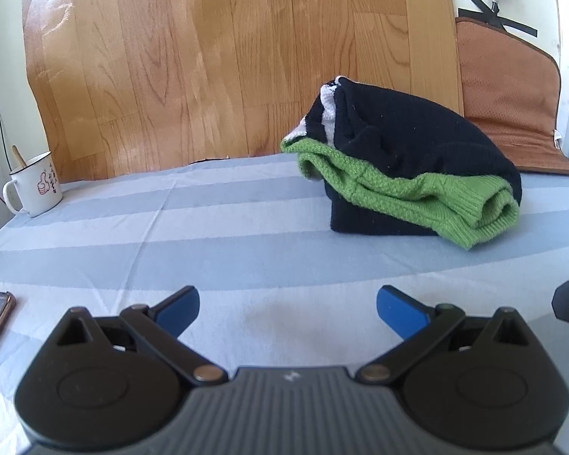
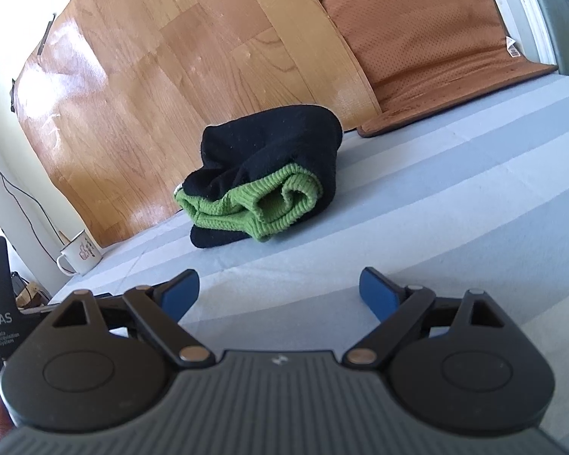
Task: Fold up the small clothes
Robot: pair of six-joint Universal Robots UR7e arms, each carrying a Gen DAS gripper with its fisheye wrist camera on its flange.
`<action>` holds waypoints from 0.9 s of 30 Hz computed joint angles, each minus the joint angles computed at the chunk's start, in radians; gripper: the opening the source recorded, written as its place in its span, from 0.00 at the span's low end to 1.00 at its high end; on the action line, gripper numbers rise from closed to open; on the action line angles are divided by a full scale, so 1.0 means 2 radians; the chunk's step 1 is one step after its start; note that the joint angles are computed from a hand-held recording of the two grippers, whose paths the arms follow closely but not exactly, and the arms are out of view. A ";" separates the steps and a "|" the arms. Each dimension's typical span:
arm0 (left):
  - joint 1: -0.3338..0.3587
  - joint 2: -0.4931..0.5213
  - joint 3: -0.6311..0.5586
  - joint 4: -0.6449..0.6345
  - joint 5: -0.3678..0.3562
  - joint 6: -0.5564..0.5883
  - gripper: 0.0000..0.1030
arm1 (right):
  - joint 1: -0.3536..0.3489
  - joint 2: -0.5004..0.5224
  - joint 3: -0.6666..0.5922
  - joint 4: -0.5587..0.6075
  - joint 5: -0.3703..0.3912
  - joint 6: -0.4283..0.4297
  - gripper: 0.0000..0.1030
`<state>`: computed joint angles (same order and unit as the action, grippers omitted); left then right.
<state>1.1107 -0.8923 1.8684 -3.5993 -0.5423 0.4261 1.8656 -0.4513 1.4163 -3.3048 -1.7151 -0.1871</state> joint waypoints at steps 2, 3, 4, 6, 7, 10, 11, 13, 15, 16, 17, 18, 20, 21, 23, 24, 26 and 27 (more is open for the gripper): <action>0.000 0.000 0.001 0.001 0.000 -0.001 1.00 | 0.000 0.000 0.000 0.000 -0.001 -0.001 0.90; 0.000 -0.001 0.001 0.004 -0.001 -0.002 1.00 | 0.000 0.000 0.000 -0.001 -0.001 -0.001 0.90; 0.000 -0.002 0.001 0.009 -0.002 -0.004 1.00 | 0.000 0.000 0.000 -0.001 -0.001 -0.002 0.90; 0.000 -0.003 0.001 0.014 -0.001 -0.005 1.00 | 0.000 0.000 0.001 -0.003 -0.001 -0.004 0.90; -0.001 -0.002 0.001 0.015 0.003 -0.004 1.00 | 0.000 0.000 0.001 -0.004 0.000 -0.005 0.90; -0.001 -0.004 0.003 0.023 0.005 -0.008 1.00 | 0.001 0.000 0.002 -0.007 -0.001 -0.006 0.90; -0.001 -0.005 0.003 0.023 0.006 -0.009 1.00 | 0.001 0.001 0.001 -0.007 -0.001 -0.007 0.90; -0.001 -0.005 0.003 0.025 0.007 -0.012 1.00 | 0.001 0.001 0.001 -0.007 -0.001 -0.008 0.90; -0.002 -0.005 0.003 0.026 0.009 -0.014 1.00 | 0.001 0.001 0.003 -0.010 0.000 -0.010 0.90; -0.002 -0.005 0.002 0.025 0.011 -0.013 1.00 | 0.001 0.001 0.003 -0.012 0.001 -0.011 0.90; -0.002 -0.005 0.002 0.025 0.012 -0.013 1.00 | 0.001 0.000 0.005 -0.016 0.002 -0.012 0.90; -0.002 -0.005 0.002 0.025 0.012 -0.013 1.00 | 0.001 0.000 0.006 -0.019 0.002 -0.013 0.90; -0.002 -0.004 0.001 0.028 0.013 -0.013 1.00 | 0.001 0.000 0.007 -0.023 0.004 -0.015 0.90; -0.002 -0.004 0.001 0.029 0.013 -0.012 1.00 | 0.001 0.001 0.007 -0.023 0.004 -0.016 0.90; -0.002 -0.003 0.001 0.024 0.014 -0.008 1.00 | 0.001 0.001 0.006 -0.022 0.004 -0.016 0.90; -0.002 -0.003 0.001 0.023 0.014 -0.007 1.00 | 0.001 0.001 0.006 -0.022 0.004 -0.016 0.90; -0.002 -0.004 0.001 0.025 0.012 -0.006 1.00 | 0.001 0.001 0.006 -0.022 0.004 -0.016 0.90; -0.001 -0.005 0.002 0.023 0.009 -0.005 1.00 | 0.001 0.001 0.006 -0.022 0.004 -0.016 0.90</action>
<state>1.1079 -0.9014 1.8726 -3.5529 -0.5235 0.4167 1.8677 -0.4500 1.4293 -3.3487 -1.7080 -0.2191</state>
